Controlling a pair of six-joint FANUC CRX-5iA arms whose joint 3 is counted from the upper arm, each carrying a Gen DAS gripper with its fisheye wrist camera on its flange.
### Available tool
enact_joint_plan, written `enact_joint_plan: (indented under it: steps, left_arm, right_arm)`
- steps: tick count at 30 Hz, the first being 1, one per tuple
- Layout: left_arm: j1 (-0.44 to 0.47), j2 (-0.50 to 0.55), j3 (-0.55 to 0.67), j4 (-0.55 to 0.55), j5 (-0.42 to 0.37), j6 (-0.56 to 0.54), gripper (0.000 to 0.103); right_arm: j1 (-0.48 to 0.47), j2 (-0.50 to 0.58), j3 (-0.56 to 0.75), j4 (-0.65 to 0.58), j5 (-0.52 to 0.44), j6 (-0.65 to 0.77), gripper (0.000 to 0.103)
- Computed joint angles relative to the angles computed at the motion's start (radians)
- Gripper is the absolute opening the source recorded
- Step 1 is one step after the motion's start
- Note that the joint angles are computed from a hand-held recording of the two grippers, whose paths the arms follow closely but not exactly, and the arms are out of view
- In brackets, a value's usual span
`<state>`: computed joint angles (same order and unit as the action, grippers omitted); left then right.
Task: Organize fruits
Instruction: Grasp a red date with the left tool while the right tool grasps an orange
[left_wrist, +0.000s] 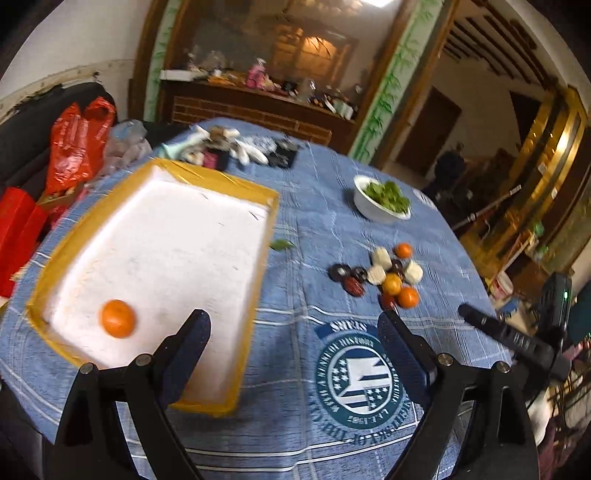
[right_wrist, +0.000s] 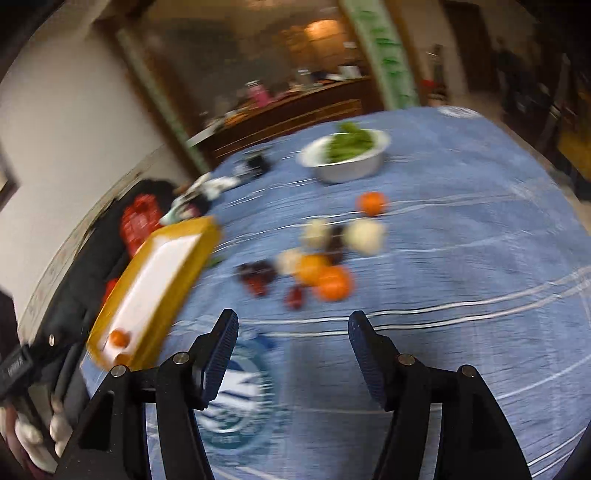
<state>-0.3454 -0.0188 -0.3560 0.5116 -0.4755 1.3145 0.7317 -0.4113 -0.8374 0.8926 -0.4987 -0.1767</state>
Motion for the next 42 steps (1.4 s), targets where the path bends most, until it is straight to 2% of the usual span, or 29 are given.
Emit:
enact_joint_plan:
  steps: [4, 5, 6, 7, 8, 9, 13, 17, 19, 21, 22, 23, 25, 29, 32, 36, 37, 39, 42]
  left_arm:
    - [-0.053, 0.083, 0.074, -0.049, -0.045, 0.005, 0.091]
    - [-0.064, 0.099, 0.084, -0.048, -0.047, -0.003, 0.086]
    - [-0.073, 0.114, 0.093, -0.043, -0.05, -0.015, 0.069]
    - [-0.082, 0.136, 0.107, -0.032, -0.065, -0.035, 0.057]
    - [-0.086, 0.157, 0.122, -0.015, -0.086, -0.056, 0.037]
    - [-0.091, 0.182, 0.141, -0.007, -0.11, -0.064, 0.035]
    - [-0.113, 0.216, 0.172, -0.026, -0.123, -0.069, 0.035]
    - [-0.133, 0.25, 0.213, -0.046, -0.13, -0.073, 0.035]
    - [-0.144, 0.272, 0.238, -0.057, -0.137, -0.074, 0.034]
    - [-0.156, 0.293, 0.266, -0.069, -0.144, -0.077, 0.034]
    - [-0.165, 0.307, 0.284, -0.073, -0.146, -0.082, 0.034]
    - [-0.171, 0.318, 0.297, -0.071, -0.145, -0.092, 0.034]
    - [-0.186, 0.346, 0.328, -0.064, -0.139, -0.118, 0.034]
    - [-0.204, 0.417, 0.397, -0.027, -0.147, -0.163, 0.034]
    - [-0.211, 0.458, 0.447, -0.04, -0.167, -0.166, 0.034]
    - [-0.228, 0.517, 0.553, -0.186, -0.209, -0.059, 0.033]
    - [-0.229, 0.528, 0.572, -0.204, -0.225, -0.042, 0.033]
    - [-0.227, 0.535, 0.577, -0.215, -0.22, -0.024, 0.021]
    - [-0.224, 0.535, 0.575, -0.224, -0.209, -0.004, 0.021]
  right_arm:
    - [-0.064, -0.007, -0.006, -0.072, 0.013, 0.074, 0.067]
    - [-0.08, 0.01, 0.003, -0.097, 0.03, 0.102, 0.067]
    - [-0.084, 0.019, 0.005, -0.107, 0.037, 0.113, 0.067]
    - [-0.09, 0.043, 0.019, -0.125, 0.045, 0.139, 0.067]
    - [-0.097, 0.069, 0.038, -0.151, 0.053, 0.178, 0.067]
    - [-0.102, 0.089, 0.05, -0.168, 0.062, 0.209, 0.066]
    - [-0.129, 0.156, 0.085, -0.182, 0.116, 0.274, 0.066]
    - [-0.148, 0.22, 0.133, -0.234, 0.131, 0.358, 0.065]
    - [-0.152, 0.242, 0.154, -0.283, 0.141, 0.417, 0.057]
    - [-0.149, 0.256, 0.169, -0.333, 0.146, 0.47, 0.039]
    - [-0.149, 0.26, 0.169, -0.342, 0.151, 0.477, 0.038]
    - [-0.155, 0.254, 0.152, -0.315, 0.174, 0.448, 0.037]
    - [-0.165, 0.244, 0.143, -0.337, 0.2, 0.449, 0.037]
    - [-0.21, 0.199, 0.071, -0.206, 0.273, 0.285, 0.037]
    - [-0.226, 0.184, 0.056, -0.185, 0.29, 0.251, 0.037]
    - [-0.228, 0.18, 0.057, -0.194, 0.297, 0.258, 0.037]
    - [-0.23, 0.178, 0.054, -0.187, 0.303, 0.252, 0.037]
    - [-0.235, 0.172, 0.047, -0.177, 0.311, 0.24, 0.037]
    - [-0.233, 0.173, 0.051, -0.192, 0.31, 0.248, 0.037]
